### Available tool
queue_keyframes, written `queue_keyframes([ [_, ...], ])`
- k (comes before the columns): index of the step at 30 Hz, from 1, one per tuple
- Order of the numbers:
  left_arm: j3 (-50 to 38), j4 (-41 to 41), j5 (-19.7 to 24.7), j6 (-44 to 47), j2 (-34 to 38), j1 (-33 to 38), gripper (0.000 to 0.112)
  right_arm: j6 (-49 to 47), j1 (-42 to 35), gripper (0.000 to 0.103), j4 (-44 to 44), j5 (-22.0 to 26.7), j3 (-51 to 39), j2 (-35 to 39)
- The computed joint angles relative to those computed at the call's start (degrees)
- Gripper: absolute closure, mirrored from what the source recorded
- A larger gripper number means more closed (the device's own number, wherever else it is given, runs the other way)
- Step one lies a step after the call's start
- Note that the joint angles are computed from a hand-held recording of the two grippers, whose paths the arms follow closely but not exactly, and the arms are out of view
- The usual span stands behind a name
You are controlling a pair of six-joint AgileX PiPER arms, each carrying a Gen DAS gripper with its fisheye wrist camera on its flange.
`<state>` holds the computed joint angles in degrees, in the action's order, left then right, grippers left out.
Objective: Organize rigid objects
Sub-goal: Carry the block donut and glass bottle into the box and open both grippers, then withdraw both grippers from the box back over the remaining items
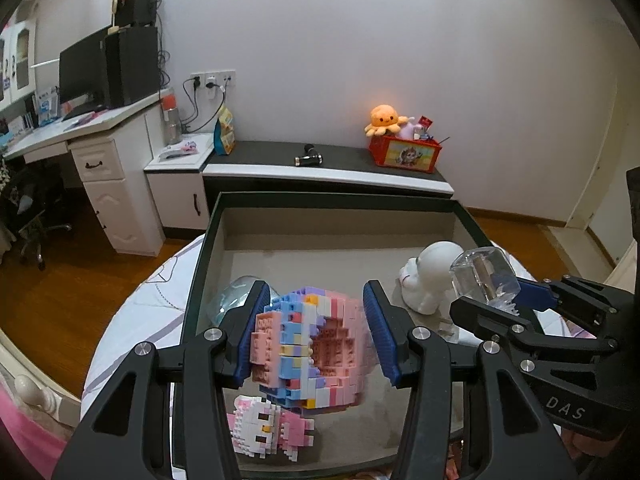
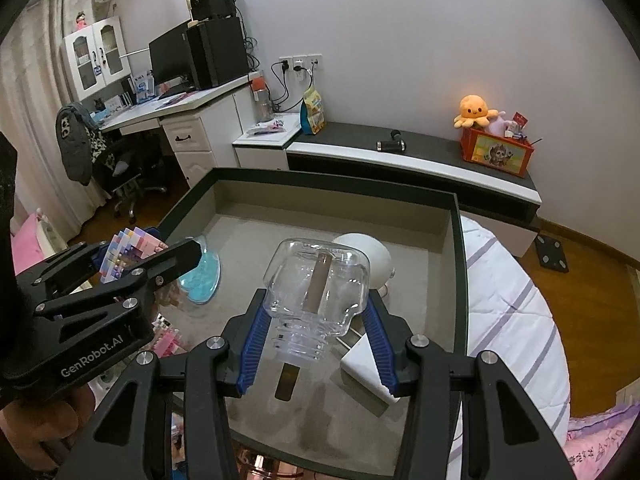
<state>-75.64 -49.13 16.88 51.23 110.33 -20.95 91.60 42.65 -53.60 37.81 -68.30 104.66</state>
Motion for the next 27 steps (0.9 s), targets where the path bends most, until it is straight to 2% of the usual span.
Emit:
queue_keyframes([
  [1,0.07,0.43,-0.33,-0.60,-0.11,-0.10,0.049,0.12,-0.12,0.054,0.11,-0.01,0.11,0.06],
  [2,0.86,-0.73,-1.23,0.22,-0.65,-0.13,0.037,0.15,-0.26,0.054,0.23,-0.14,0.31,0.01],
  [3,1.77,-3.01,-1.95,2.36,-1.27,0.01,0.029,0.53,-0.23,0.051,0.06,-0.13,0.59,-0.15],
  [4,2.64,-4.58,-2.86,3.85,-1.94,0.07,0.028,1.36,-0.01,0.048,-0.46,0.20,0.99,-0.42],
  [6,3.61,-5.89,-3.53,4.90,-2.95,0.50,0.022,2.20,0.04,0.033,-1.02,0.39,1.55,-1.01],
  [8,5.13,-11.80,-3.36,10.24,-4.27,1.43,0.017,4.32,0.62,0.019,-2.44,0.60,2.59,-1.90],
  [10,7.31,-17.69,-3.43,15.92,-6.25,2.27,0.016,4.70,1.31,0.019,-2.27,1.74,2.67,-2.18],
  [17,14.02,-29.57,-2.46,28.21,-12.61,5.33,0.013,9.60,4.81,0.018,-2.05,7.69,3.94,-3.89],
  [27,23.50,-33.61,-0.49,34.73,-21.17,9.43,0.011,17.30,12.82,0.018,-3.44,14.52,6.66,-8.22],
])
